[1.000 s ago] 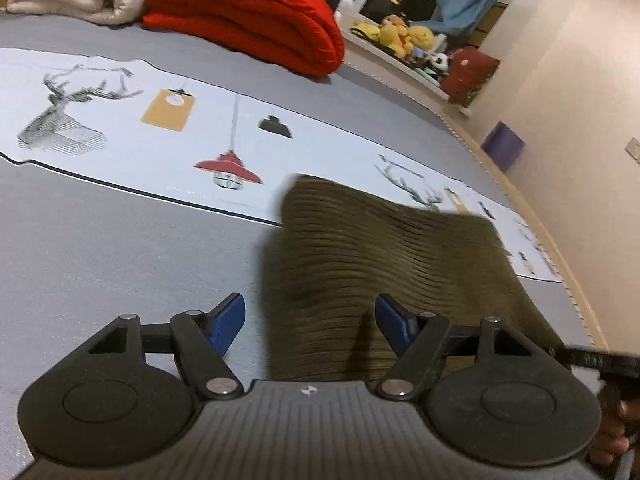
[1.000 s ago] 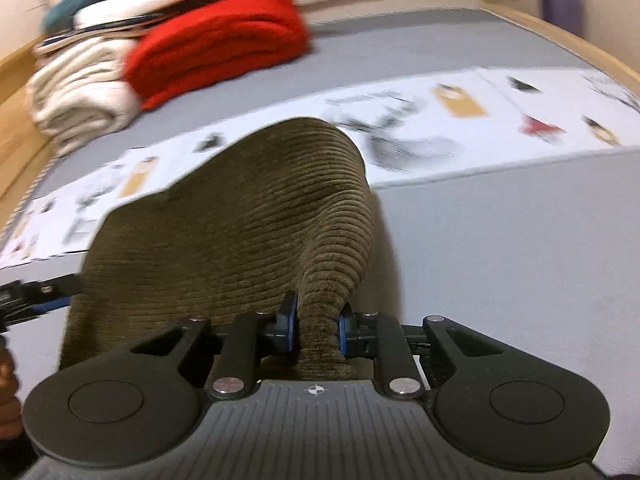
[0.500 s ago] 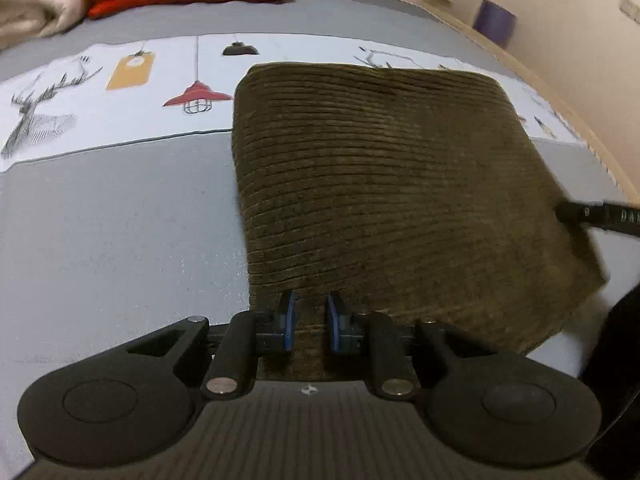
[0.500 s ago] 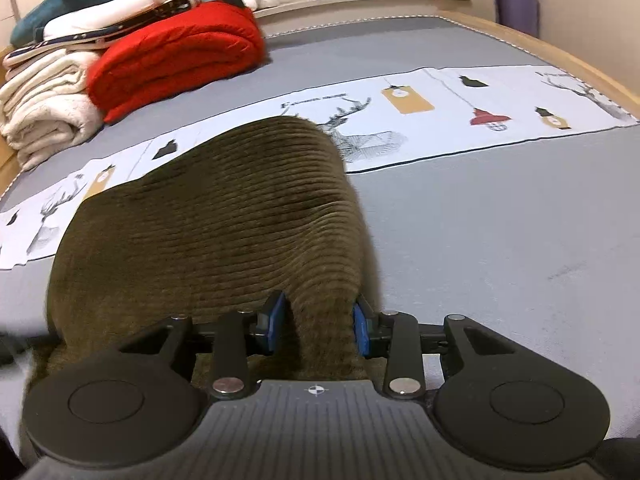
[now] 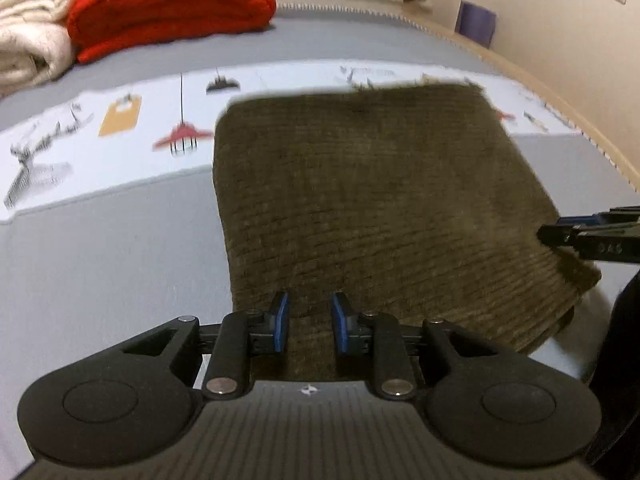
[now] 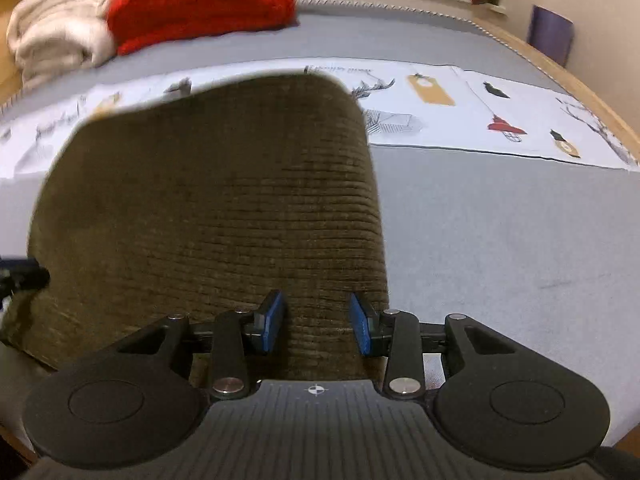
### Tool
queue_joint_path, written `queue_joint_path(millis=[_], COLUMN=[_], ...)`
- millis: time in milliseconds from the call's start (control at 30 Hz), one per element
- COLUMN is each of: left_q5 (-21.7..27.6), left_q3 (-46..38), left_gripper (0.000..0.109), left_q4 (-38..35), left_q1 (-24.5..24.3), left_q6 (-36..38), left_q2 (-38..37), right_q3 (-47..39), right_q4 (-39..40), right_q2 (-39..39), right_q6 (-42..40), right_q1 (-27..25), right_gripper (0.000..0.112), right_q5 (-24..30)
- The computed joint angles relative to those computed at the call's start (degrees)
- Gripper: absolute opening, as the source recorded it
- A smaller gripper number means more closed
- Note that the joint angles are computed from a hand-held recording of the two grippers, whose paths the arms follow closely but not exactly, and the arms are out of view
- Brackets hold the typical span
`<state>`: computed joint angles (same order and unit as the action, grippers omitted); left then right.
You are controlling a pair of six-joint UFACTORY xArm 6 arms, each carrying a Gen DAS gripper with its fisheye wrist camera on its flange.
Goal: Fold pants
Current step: 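Lower the folded bundle onto the bed and open both grippers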
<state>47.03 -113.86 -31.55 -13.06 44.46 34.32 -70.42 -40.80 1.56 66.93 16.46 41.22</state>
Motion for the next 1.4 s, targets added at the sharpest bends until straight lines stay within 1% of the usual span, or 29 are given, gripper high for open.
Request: queue_joint_path(millis=[33,100,167,233,267,300,333,367,433,467,567,600,633,700,767,833,900,933,967,1033,1067,1100,1167,1233,1267,1300,1333,1367,1400], left_q5=[-2.69,-8.50,-12.04,-14.90,-15.71,-15.91,-16.30,-15.82,-16.74,-16.56,-16.15,-16.18,-15.29,-11.51,-9.40,-9.59,-9.91,-8.62,-6.64,-6.94,-6.31,-6.72,-8.29,-6.56,-4.05,-3.09,-4.53,-5.02,-5.11], left_q3=[2.18,5.50,5.81,6.25,6.01,4.98,5.31,5.04,6.12,5.96,7.19,8.15,8.22,6.95,8.52,11.90,14.04,13.85,12.99,13.09,12.68,13.43,16.22,17.15,16.32,16.22,17.14,17.25,17.29], left_gripper=[0.027,0.027,0.029,0.029,0.029,0.029,0.029,0.030,0.031,0.031,0.034,0.035,0.036,0.036,0.036,0.036,0.036,0.038,0.039,0.042,0.042,0.043,0.049,0.050,0.053,0.055,0.059,0.059,0.060], left_q4=[-2.38,-6.68,-8.65,-8.06,-6.55,-3.70,1.17,4.37,4.46,4.33,3.78,5.08,6.31,7.96,9.06,10.90,13.99,16.20,17.82,17.81,17.92,16.76,13.46,14.30,16.15,16.94,16.76,16.89,16.63], left_q1=[-0.18,-0.88,-1.71,-2.84,-3.20,-3.45,-3.92,-3.88,-3.82,-3.78,-3.48,-3.37,-3.20,-2.70,-2.32,-2.58,-3.13,-3.37,-3.44,-3.28,-3.18,-3.00,-2.66,-2.41,-2.37,-2.33,-2.39,-2.42,-2.38], left_q6=[1.51,4.25,4.62,2.52,1.03,-1.16,-4.69,-6.77,-6.51,-6.41,-5.67,-6.91,-8.65,-12.55,-15.49,-16.47,-15.39,-14.86,-14.50,-14.88,-16.01,-15.55,-12.93,-13.53,-14.90,-15.19,-14.89,-15.34,-15.79], left_q2=[-1.41,-3.37,-3.24,-3.10,-2.83,-2.03,-1.96,-1.50,-1.75,-1.72,-3.18,-4.13,-4.58,-4.94,-7.02,-9.56,-10.48,-9.89,-8.88,-8.71,-9.05,-10.07,-12.47,-13.24,-12.52,-12.04,-12.33,-12.38,-12.60], right_q3=[-0.63,-0.43,-0.94,-3.29,-5.58,-7.66,-10.45,-14.15,-20.52,-24.62,-32.15,-33.49,-34.16,-32.51,-25.22,-17.23,-10.12,-7.09,-5.31,-3.83,-3.14,-2.04,-1.76,-1.38,-1.35,-0.86,-0.05,1.60,2.23], right_q4=[-1.54,-6.16,-14.57,-19.94,-20.86,-20.02,-18.17,-16.50,-11.89,-6.73,6.79,8.92,9.20,6.63,3.00,-0.79,-3.43,-3.43,-1.87,3.51,4.51,3.85,3.57,0.81,1.20,3.64,6.86,8.03,7.65], right_q2=[0.32,-0.14,-0.62,0.59,2.21,3.90,6.07,8.90,13.98,17.20,23.14,23.96,24.06,22.18,16.40,10.07,4.16,1.79,0.43,0.07,0.05,-0.61,-1.90,-2.97,-2.98,-2.94,-3.05,-3.73,-4.25], right_q6=[0.54,3.35,8.77,12.43,12.99,11.75,9.13,6.37,0.25,-4.21,-10.40,-11.33,-11.31,-7.81,-2.43,2.78,7.39,9.06,8.96,6.30,6.10,7.46,9.28,10.56,9.53,8.40,7.81,9.61,11.86], right_q1=[0.26,0.36,0.44,-0.53,-1.68,-2.72,-3.78,-4.62,-6.16,-6.74,-8.77,-9.22,-9.17,-8.11,-7.26,-5.72,-3.11,-1.57,-0.28,1.47,1.93,2.18,2.06,2.58,2.83,2.58,2.02,1.46,1.18], right_gripper=[0.039,0.039,0.039,0.040,0.041,0.041,0.041,0.041,0.041,0.041,0.041,0.041,0.041,0.041,0.041,0.043,0.044,0.045,0.047,0.047,0.048,0.049,0.049,0.051,0.052,0.053,0.053,0.059,0.061], right_q5=[0.53,-0.55,-0.53,-0.90,-2.04,-3.21,-4.03,-4.21,-4.30,-2.61,2.41,3.28,3.96,4.28,1.08,-0.44,0.92,2.11,3.87,8.13,9.40,9.47,9.11,9.05,9.50,9.35,8.97,7.63,7.26])
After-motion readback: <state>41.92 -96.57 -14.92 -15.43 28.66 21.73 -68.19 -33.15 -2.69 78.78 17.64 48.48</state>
